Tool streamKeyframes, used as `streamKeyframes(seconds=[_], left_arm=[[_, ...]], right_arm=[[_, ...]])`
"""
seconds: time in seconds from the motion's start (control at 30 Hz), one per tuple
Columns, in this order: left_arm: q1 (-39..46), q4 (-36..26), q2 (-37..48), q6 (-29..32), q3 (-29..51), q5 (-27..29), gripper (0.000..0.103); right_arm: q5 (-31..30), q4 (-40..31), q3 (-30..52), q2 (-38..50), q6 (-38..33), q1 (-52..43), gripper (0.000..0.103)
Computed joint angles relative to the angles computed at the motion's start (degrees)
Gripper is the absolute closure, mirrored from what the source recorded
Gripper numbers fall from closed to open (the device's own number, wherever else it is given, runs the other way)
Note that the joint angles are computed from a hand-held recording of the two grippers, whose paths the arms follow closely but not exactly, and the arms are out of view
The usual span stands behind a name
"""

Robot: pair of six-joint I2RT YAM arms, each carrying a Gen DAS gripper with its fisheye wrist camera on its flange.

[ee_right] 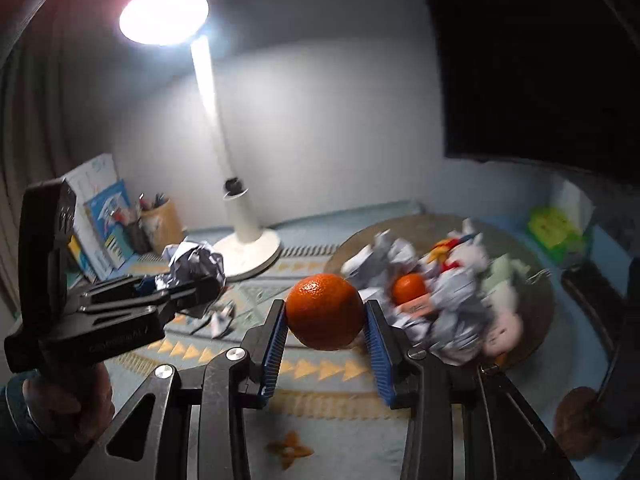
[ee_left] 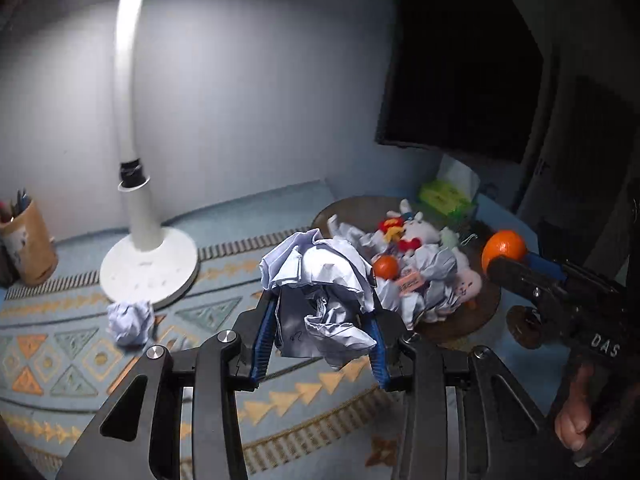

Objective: Organize objects
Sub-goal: 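Open both tools to drop the paper ball and orange into the bowl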

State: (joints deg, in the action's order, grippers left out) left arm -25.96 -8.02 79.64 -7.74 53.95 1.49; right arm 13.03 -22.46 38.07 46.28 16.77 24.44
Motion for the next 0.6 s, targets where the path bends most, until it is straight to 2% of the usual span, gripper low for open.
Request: streamKeyframes(seconds=[0.1,0.2,0.37,0.47,0.6], left_arm=[[-3.66,-0.44,8.96,2.44,9.77,-2.43,0.066],[-3.94,-1.24,16.98,2.33,18.18,-0.27,0.066],[-4.28,-2.39,27.22,1.97,26.8,1.37,0.066],[-4.07,-3.49,30.76,2.47,29.11,3.9,0.062],[-3.96,-5.38,31.91,3.85,29.59,4.73,0.026]], right_arm=[[-10.76,0.08,3.31,2.55,-2.74,-16.42,0.065],[-18.72,3.28,6.21,8.78,-3.75,-25.39,0.065],[-21.76,6.65,13.79,23.39,-3.25,-26.56,0.065],[-22.46,4.14,20.54,32.74,-3.51,-25.33,0.065],[-23.19,2.83,24.3,38.04,-1.18,-24.83,0.064]])
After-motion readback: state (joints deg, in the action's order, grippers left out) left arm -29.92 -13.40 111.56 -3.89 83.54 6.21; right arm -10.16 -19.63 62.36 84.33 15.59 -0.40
